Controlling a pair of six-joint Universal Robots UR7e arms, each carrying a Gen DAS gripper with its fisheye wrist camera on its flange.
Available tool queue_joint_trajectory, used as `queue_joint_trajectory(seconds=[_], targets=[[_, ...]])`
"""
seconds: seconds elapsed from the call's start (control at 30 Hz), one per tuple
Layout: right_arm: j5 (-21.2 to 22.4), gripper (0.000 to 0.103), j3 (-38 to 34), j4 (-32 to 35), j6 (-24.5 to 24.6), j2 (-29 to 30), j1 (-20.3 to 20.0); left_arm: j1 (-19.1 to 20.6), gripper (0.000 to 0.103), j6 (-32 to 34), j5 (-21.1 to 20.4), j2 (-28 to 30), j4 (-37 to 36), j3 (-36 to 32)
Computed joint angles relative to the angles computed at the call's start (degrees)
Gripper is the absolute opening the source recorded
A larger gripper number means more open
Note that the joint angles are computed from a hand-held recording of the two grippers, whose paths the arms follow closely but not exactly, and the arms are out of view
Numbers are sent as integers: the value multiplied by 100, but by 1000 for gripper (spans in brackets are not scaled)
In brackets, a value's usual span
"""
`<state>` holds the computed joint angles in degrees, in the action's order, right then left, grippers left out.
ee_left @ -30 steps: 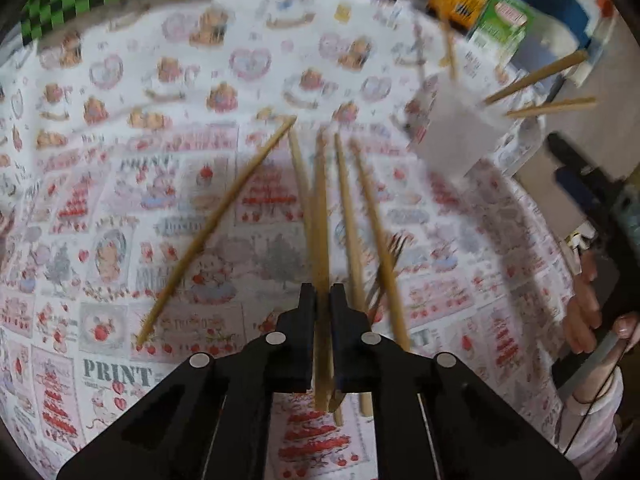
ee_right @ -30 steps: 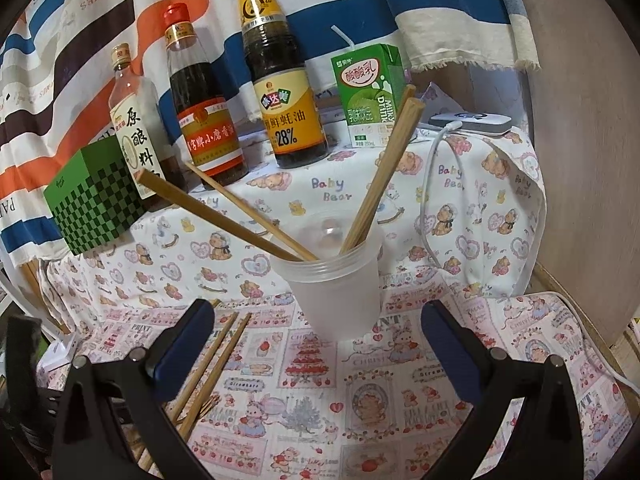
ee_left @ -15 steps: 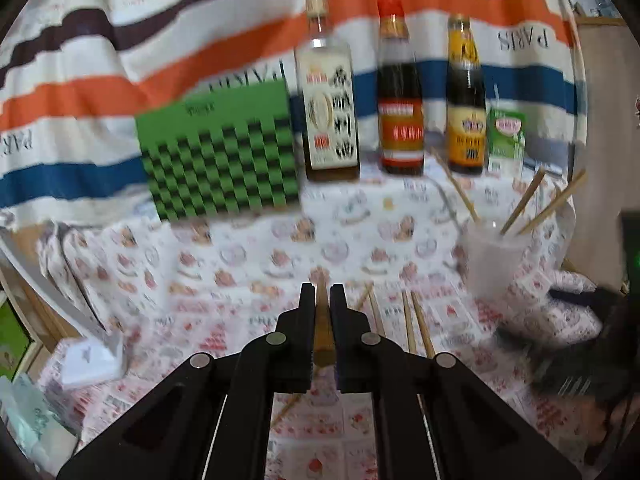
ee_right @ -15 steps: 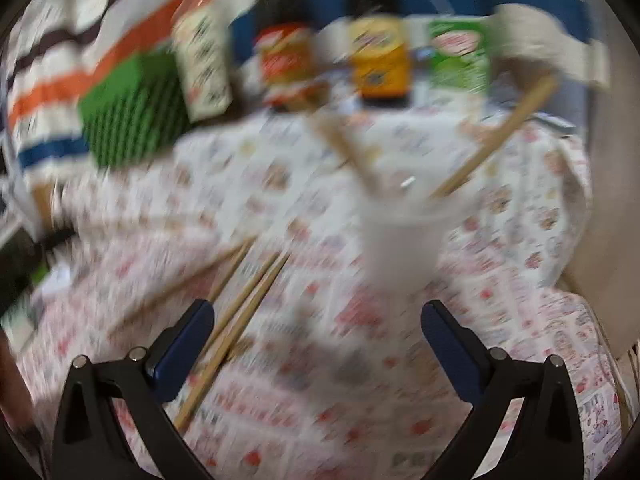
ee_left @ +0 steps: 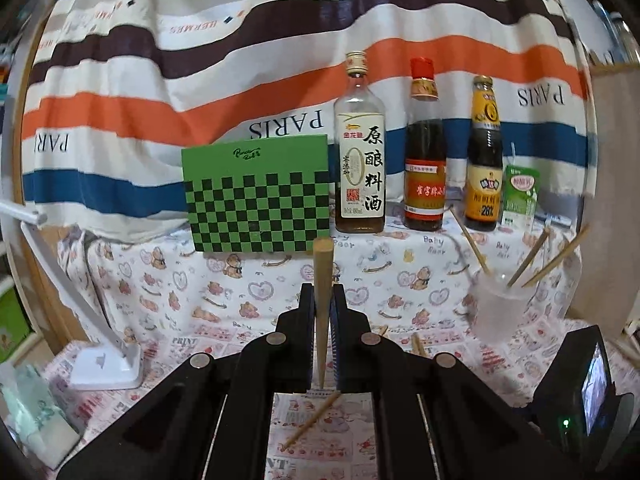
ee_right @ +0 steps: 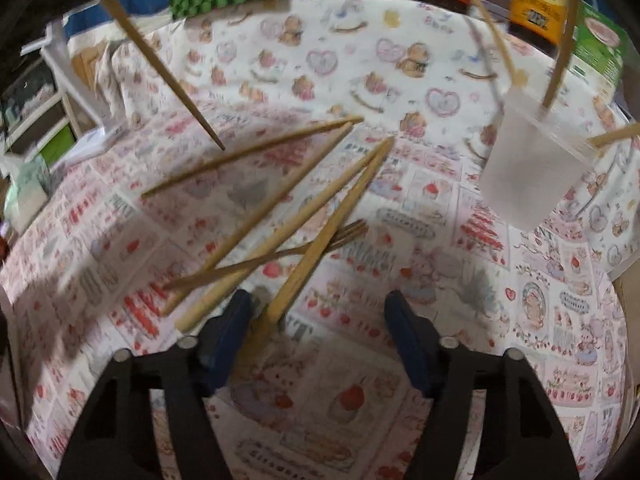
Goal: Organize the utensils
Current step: 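Grasp a chopstick with the right tool and lift it upright while the left tool holds its own, then carry the left tool's chopstick over the cup while the right tool carries its chopstick there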
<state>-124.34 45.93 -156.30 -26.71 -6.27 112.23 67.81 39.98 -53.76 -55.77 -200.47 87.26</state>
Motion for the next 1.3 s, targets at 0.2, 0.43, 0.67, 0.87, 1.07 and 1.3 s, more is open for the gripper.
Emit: queue_joint_trajectory(seconds=[0.2,0.43,0.67,0.87,1.07,1.3], targets=[[-288,8,-88,-85,231,13,-45,52,6,-320,-126,-81,201,0],[352,6,737,-2081,-79,-408,-17,144,6,-803,-417,-220,590,10],[1065,6,1216,-4129,-528,-567,-7,194,6,-1173,-581,-324,960,-2],[1671,6,1524,-5196,-643,-711,-49,173,6,-914,-615,-271,834,35],[1743,6,1562,-5473,-764,-742,-31,193,6,-1067,-468,-230,1182,-85],[1641,7,1487,-5255,-793,-711,-43,290,6,-1304,-389,-140,1627,-263]])
